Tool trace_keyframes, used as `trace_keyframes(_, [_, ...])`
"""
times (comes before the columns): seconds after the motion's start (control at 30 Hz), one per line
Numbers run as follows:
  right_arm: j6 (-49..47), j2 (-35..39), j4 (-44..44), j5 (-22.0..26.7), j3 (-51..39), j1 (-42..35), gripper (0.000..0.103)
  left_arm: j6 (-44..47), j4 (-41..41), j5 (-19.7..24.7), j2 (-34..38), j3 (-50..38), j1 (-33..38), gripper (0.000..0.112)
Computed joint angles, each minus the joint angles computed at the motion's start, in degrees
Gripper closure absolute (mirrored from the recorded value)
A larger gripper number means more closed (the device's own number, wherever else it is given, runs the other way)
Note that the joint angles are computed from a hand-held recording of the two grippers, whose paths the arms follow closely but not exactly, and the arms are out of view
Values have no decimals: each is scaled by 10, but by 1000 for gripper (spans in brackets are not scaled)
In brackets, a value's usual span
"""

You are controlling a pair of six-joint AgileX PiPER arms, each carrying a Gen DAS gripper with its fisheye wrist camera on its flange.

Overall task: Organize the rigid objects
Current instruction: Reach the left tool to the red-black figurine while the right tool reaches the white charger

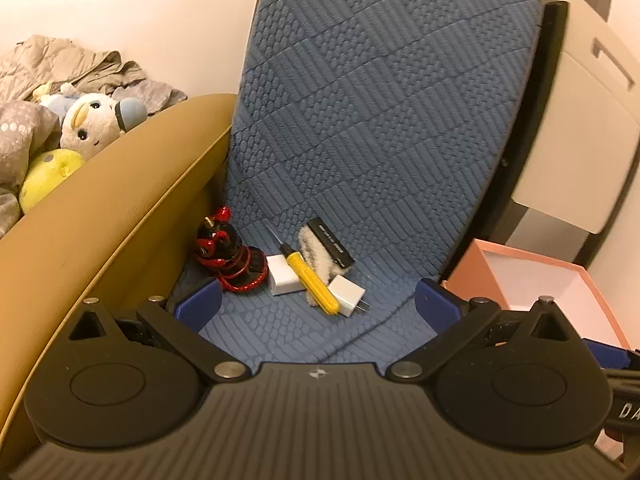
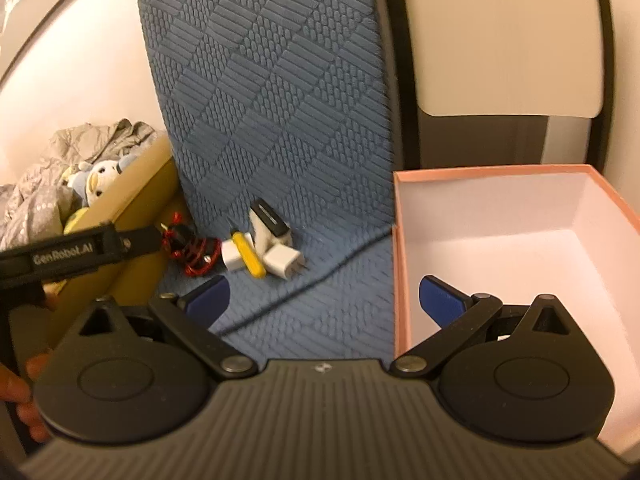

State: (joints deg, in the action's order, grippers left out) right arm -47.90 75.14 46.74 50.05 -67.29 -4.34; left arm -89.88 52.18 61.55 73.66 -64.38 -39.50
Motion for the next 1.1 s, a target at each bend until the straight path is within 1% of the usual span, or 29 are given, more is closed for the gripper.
trace_keyframes(0.07, [8, 18, 3, -11, -13, 14, 0, 7, -9, -21, 2, 5, 28, 9])
trace_keyframes(0.17, [8, 46, 12, -19, -28, 34, 3, 10, -24, -54, 5, 18, 65, 9])
trace_keyframes(0.27, [-1, 68, 22, -19, -36, 48, 8, 14, -31, -79, 24, 25, 103, 9])
trace_keyframes(0.33, [-3, 83, 22, -31, -38, 64, 17, 14, -37, -103, 33, 33, 129, 9])
trace_keyframes(0.4, [2, 103, 17, -37, -48, 82, 25, 3, -39, -141, 36, 50, 158, 9])
trace_keyframes(0.47, [-10, 121, 28, -45, -53, 93, 29, -12, -34, -156, 47, 58, 173, 10])
trace_keyframes(0.53, [-1, 144, 19, -53, -66, 108, 34, -20, -33, -168, 64, 61, 189, 10])
trace_keyframes(0.6, [1, 165, 6, -70, -75, 124, 34, -32, -30, -191, 78, 67, 204, 10])
trace_keyframes(0.73, [-3, 207, -9, -99, -94, 150, 34, -62, -17, -212, 108, 69, 222, 14])
trace_keyframes(0.8, [-13, 226, -12, -116, -101, 163, 34, -58, -31, -222, 125, 61, 235, 14])
trace_keyframes(0.87, [-1, 248, -34, -127, -117, 176, 34, -59, -37, -230, 141, 55, 245, 17])
trace_keyframes(0.93, [13, 269, -54, -138, -133, 187, 34, -56, -47, -228, 159, 43, 253, 18])
trace_keyframes(1.03, [26, 303, -63, -128, -170, 197, 36, -59, -60, -221, 179, 24, 262, 19])
trace_keyframes(1.1, [60, 324, -96, -136, -193, 211, 36, -64, -55, -207, 195, 7, 266, 19])
